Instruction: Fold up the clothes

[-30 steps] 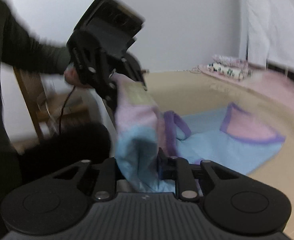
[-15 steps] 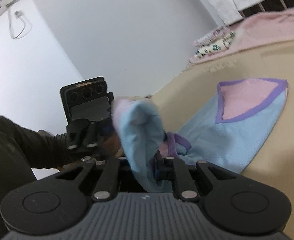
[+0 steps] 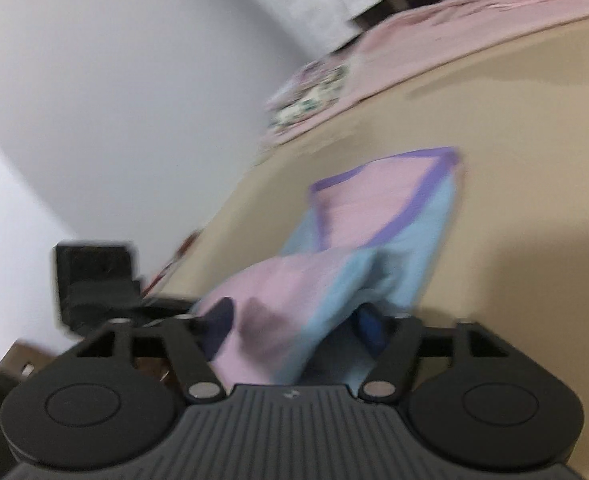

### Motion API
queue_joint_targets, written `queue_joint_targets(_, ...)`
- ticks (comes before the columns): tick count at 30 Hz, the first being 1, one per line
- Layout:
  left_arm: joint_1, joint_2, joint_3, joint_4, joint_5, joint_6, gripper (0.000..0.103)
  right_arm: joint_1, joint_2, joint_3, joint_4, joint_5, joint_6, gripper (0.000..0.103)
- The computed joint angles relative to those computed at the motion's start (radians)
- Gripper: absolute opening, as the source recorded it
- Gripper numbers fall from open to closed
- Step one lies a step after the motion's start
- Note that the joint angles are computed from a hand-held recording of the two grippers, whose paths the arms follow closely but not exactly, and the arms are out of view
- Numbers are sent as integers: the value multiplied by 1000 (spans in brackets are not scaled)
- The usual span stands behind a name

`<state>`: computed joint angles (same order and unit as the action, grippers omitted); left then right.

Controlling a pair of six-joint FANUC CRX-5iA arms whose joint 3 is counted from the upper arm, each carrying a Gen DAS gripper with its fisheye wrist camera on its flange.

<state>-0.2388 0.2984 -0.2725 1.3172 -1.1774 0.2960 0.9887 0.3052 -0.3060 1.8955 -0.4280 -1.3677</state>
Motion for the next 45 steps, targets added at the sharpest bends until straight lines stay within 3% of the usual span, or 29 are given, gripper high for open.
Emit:
queue_joint_targets(3, -11, -40, -43, 31, 45, -31, 34, 53, 14, 18, -144, -94, 87, 67)
queue_joint_targets(5, -20, -58, -67, 62, 65, -55, 22, 79, 32, 45, -205, -139, 157, 39)
queue_joint_targets(7, -30, -74, -78, 58, 104, -56, 21, 107, 50, 78, -285, -180, 247, 20)
queue_joint_targets(13, -58, -132, -141, 56, 220, -128, 20, 187, 141, 253, -592, -303, 667, 20)
queue_joint_targets(15, -58, -144, -141, 28, 237, -137, 31, 205, 155, 287, -645, -349, 733, 22)
queue_joint_targets(18, -35, -161, -115, -42, 230, -117, 39, 243, 194, 371, -717, -482, 858, 45)
queue_joint_targets(20, -35, -193, -139, 16, 268, -151, 47, 268, 220, 419, -720, -589, 919, 58)
queue_joint_targets(22, -75, -211, -158, 100, 338, -195, 46, 287, 241, 453, -689, -693, 952, 58)
queue_joint_targets(24, -120, -225, -173, 189, 409, -245, 45, 295, 246, 464, -667, -735, 967, 50)
queue_joint_targets(26, -156, -211, -160, 153, 474, -206, 26, 286, 251, 477, -669, -702, 958, 27)
queue_joint_targets(28, -186, -207, -155, 70, 556, -152, 19, 275, 273, 507, -687, -663, 981, 23)
queue_joint_targets(30, -221, -220, -186, 38, 648, -155, 17, 278, 340, 600, -756, -698, 1081, 22)
queue_joint_targets(32, -266, -246, -252, 187, 706, -301, 17, 284, 389, 661, -795, -733, 1139, 23)
queue_joint_targets(34, -297, -266, -289, 287, 740, -397, 19, 289, 385, 630, -751, -739, 1086, 29)
queue_joint_targets(36, -271, -262, -275, 257, 713, -327, 32, 289, 359, 578, -710, -729, 994, 33)
queue_joint_targets(37, -258, -259, -267, 241, 698, -289, 49, 286, 341, 539, -670, -724, 917, 34)
queue_joint_targets(38, -245, -250, -256, 247, 676, -254, 56, 284, 330, 521, -660, -725, 865, 34)
queue_joint_targets(40, -216, -226, -225, 233, 633, -169, 54, 282, 302, 476, -654, -702, 785, 34)
queue_joint_targets(43, -168, -171, -146, 101, 579, 34, 48, 272, 269, 412, -625, -647, 689, 33)
queue_joint_targets(44, -154, -159, -120, 35, 569, 111, 28, 269, 264, 402, -620, -631, 679, 30)
queue_joint_targets(45, -152, -151, -105, 1, 568, 150, 18, 268, 268, 407, -627, -628, 687, 27)
